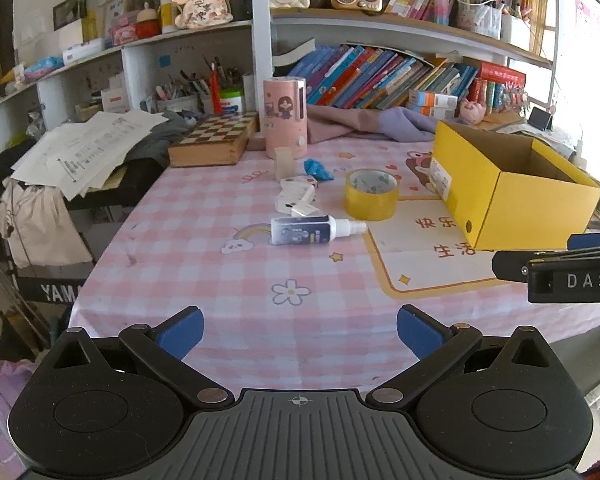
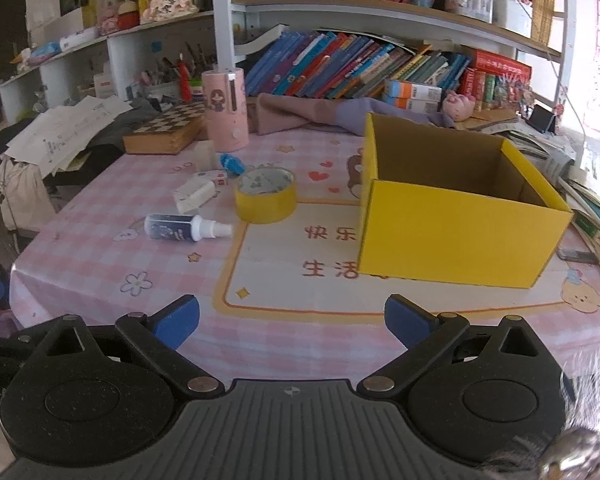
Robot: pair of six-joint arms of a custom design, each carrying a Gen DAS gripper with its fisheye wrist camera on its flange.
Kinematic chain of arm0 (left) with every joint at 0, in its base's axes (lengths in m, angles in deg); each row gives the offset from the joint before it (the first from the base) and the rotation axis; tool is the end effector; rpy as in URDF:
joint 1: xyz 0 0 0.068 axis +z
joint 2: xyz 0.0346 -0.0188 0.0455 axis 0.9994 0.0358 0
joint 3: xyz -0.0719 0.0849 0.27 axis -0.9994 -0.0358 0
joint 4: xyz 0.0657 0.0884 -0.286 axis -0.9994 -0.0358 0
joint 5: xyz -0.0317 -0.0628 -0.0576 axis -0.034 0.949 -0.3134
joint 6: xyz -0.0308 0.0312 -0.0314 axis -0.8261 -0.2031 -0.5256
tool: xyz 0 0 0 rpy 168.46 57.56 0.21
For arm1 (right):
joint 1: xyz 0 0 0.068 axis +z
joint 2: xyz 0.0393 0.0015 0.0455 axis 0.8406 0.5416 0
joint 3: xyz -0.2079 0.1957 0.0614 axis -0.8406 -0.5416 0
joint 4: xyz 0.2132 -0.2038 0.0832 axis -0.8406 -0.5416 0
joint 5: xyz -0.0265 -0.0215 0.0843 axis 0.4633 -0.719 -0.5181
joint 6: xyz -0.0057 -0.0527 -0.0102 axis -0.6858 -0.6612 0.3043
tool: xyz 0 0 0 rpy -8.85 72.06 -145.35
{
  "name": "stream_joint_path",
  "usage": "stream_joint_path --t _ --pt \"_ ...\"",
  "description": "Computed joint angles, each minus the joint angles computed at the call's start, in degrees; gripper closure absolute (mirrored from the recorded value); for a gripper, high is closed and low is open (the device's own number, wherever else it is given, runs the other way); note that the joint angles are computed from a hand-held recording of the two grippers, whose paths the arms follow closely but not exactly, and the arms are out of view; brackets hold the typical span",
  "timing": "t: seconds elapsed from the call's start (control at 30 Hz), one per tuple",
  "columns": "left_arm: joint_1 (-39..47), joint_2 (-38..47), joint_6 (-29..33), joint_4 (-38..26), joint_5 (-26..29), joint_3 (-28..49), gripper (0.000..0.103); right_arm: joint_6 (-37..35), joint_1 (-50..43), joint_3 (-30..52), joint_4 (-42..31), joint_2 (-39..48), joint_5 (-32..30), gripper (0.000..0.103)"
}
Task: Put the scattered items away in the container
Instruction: 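Move both tools toward the tape roll and spray bottle on the table, then grasp the white spray bottle with the left tool while the right tool approaches the tape roll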
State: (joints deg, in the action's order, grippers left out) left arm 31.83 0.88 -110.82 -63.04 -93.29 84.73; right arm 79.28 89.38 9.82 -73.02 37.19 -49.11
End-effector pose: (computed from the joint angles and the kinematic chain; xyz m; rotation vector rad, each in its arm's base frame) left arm 0.1719 -0.2176 0.1891 0.1452 2.2363 -0.0458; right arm 0.1840 0.1013 0.2006 -0.0726 2.2442 0.0810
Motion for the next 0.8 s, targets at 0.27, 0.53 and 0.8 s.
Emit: stream_joint_path --t 0.27,0.53,0.8 --pt "3.5 0.2 1.2 2.9 3.6 -0.7 0.0 -2.9 -1.7 1.5 5.7 5.4 -2.2 0.014" --pt "7.7 4.4 5.1 7.3 6.5 1.4 0.0 -7.4 -4.9 5.3 12.9 14.1 -7.7 0.014" --pt "11.1 12.0 7.9 10.5 7.7 5.9 0.0 -12.6 -8.5 10.9 18.0 24.4 -11.8 0.014"
